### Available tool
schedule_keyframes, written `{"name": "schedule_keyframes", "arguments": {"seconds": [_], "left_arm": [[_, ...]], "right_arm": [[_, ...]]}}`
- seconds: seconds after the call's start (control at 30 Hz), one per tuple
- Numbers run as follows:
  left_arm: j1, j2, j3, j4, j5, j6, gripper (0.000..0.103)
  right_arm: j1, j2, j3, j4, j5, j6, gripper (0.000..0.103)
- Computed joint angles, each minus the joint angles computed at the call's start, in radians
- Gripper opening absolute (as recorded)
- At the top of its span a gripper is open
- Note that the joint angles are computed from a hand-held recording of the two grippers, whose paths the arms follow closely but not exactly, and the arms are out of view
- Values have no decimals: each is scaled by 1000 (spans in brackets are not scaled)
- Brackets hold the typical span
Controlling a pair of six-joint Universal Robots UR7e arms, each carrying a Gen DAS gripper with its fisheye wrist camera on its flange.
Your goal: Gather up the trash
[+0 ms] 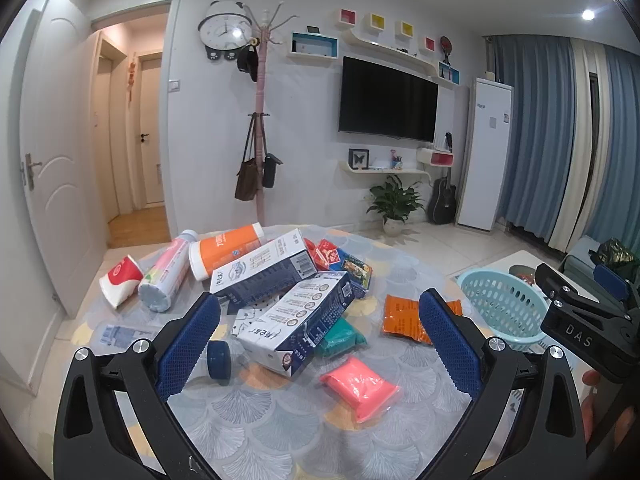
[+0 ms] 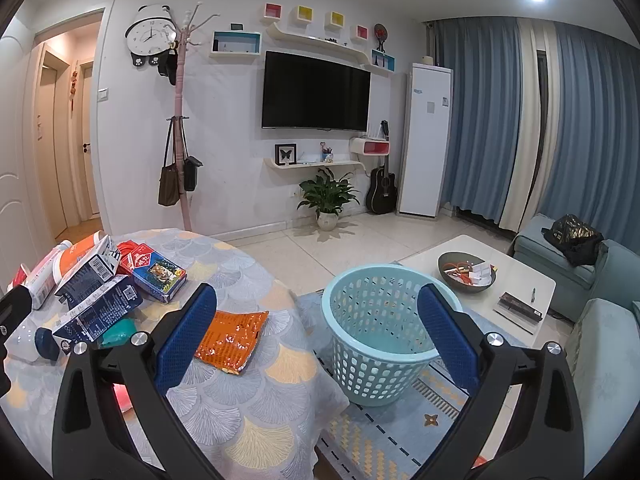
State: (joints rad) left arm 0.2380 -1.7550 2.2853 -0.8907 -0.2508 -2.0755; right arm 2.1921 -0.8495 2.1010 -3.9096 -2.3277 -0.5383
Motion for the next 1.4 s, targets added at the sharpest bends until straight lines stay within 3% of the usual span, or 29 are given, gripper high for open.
{"name": "schedule_keyframes", "arguments": {"seconds": [0.57, 0.93, 1.0, 1.13, 1.3, 1.4], "left_arm": [[-2, -8, 4, 14, -4, -19, 96], [3, -43, 28, -41, -4, 23, 96], [-3, -39, 19, 13, -13, -25, 96], [-28, -44, -11, 229, -64, -208, 96], [-60, -132, -21, 438, -167, -342, 96], [-63, -207, -26, 514, -222, -378, 96]], "right_arm": [[2, -2, 2, 18, 4, 24, 96], [-1, 3, -8, 31, 3, 33, 96], [-1, 1, -6, 42, 9, 40, 95], [3, 13, -6, 62, 24, 36, 84], [13, 24, -5, 142, 56, 64, 61], [23, 38, -5, 175, 75, 74, 60]]}}
